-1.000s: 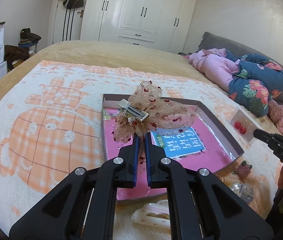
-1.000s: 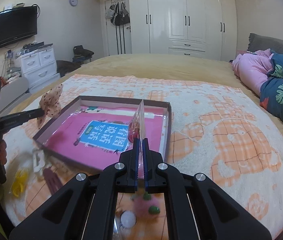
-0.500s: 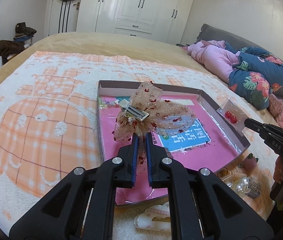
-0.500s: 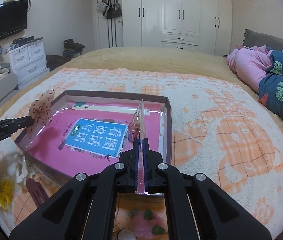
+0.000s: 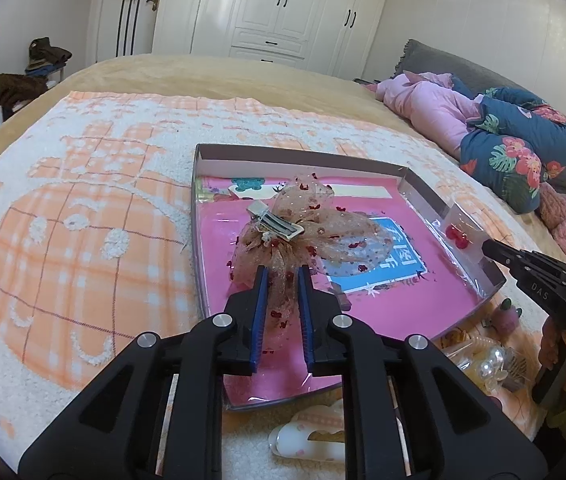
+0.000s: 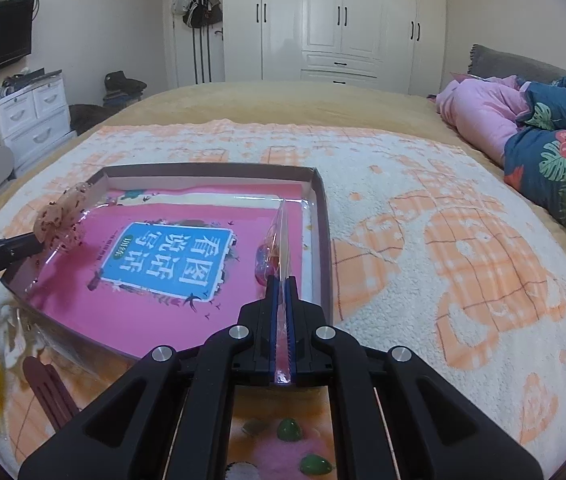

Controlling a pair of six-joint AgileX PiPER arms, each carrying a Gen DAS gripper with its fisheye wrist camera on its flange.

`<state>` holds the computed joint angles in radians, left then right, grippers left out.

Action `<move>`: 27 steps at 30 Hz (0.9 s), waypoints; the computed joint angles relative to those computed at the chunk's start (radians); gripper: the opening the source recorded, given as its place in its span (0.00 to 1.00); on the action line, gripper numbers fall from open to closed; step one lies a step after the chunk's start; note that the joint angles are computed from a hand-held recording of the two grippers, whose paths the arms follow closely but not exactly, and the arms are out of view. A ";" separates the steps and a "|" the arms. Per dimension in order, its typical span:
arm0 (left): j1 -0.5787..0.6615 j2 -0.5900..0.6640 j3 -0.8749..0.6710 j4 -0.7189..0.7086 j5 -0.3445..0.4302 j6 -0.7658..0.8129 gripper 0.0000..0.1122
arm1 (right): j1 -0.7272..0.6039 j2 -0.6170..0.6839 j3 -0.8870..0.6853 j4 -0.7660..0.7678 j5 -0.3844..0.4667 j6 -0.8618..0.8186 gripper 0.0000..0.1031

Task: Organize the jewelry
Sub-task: 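Carry the bow clip with the left gripper into the tray and lower it, then open the left gripper to release the bow and withdraw from the tray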

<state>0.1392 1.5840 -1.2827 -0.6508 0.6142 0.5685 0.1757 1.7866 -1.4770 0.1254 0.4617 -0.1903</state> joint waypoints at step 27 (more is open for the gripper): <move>0.033 -0.142 0.104 -0.023 -0.026 -0.008 0.52 | -0.074 -0.212 0.186 0.364 -0.062 -0.292 0.75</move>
